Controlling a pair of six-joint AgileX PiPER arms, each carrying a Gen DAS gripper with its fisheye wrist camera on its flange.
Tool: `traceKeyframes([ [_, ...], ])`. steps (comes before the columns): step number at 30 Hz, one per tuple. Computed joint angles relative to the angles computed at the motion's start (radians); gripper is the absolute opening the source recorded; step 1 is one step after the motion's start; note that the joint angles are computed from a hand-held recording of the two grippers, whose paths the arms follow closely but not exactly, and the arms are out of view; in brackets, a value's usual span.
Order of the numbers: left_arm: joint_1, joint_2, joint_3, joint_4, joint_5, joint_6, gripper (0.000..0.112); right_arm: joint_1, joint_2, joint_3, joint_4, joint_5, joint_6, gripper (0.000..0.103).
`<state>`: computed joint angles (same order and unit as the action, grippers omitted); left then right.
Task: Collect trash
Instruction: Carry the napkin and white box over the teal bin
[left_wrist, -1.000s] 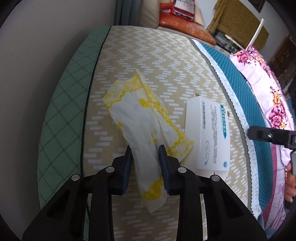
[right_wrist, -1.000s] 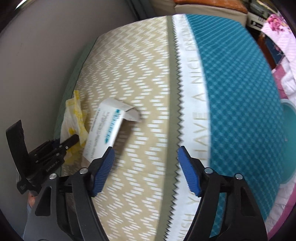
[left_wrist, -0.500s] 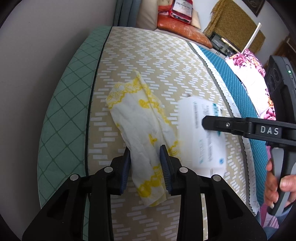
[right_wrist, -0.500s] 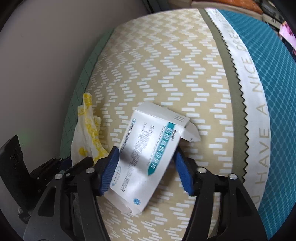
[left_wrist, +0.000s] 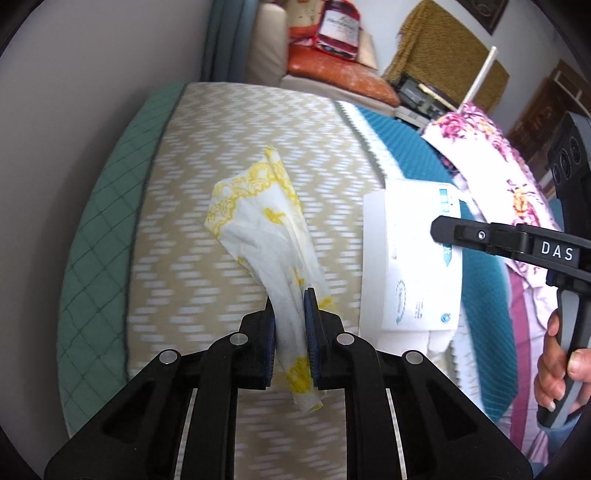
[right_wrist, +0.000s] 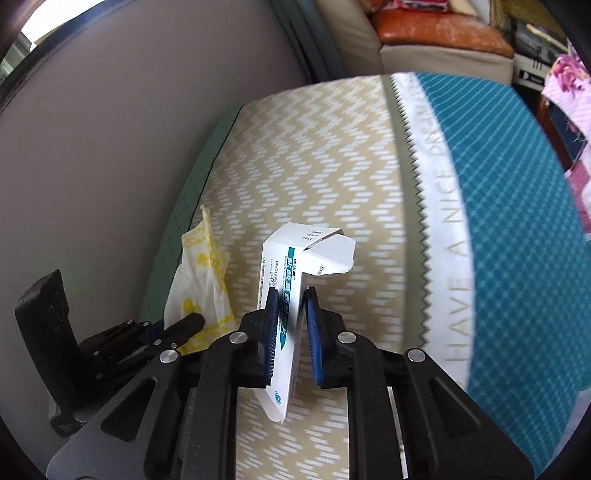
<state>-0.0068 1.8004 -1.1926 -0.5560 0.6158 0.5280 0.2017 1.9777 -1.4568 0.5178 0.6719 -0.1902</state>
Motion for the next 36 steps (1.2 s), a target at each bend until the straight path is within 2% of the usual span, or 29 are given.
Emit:
traceKeyframes([
  [5, -0.087, -0.008, -0.027, 0.049, 0.002, -0.067, 0.015, -0.1, -0.141, 0.153, 0.014, -0.048, -0.057, 0.014],
  [16, -0.32, 0.038, -0.162, 0.222, 0.028, -0.285, 0.015, -0.358, -0.25, 0.264, 0.215, -0.053, -0.286, 0.014],
  [22, -0.444, 0.108, -0.287, 0.302, 0.069, -0.393, 0.015, -0.522, -0.292, 0.32, 0.328, -0.02, -0.437, 0.014],
  [30, -0.598, 0.27, -0.571, 0.383, 0.185, -0.489, 0.015, -0.782, -0.298, 0.336, 0.428, 0.034, -0.584, 0.014],
  [36, -0.689, 0.445, -0.877, 0.427, 0.328, -0.53, 0.015, -0.955, -0.256, 0.307, 0.472, 0.083, -0.652, 0.014],
])
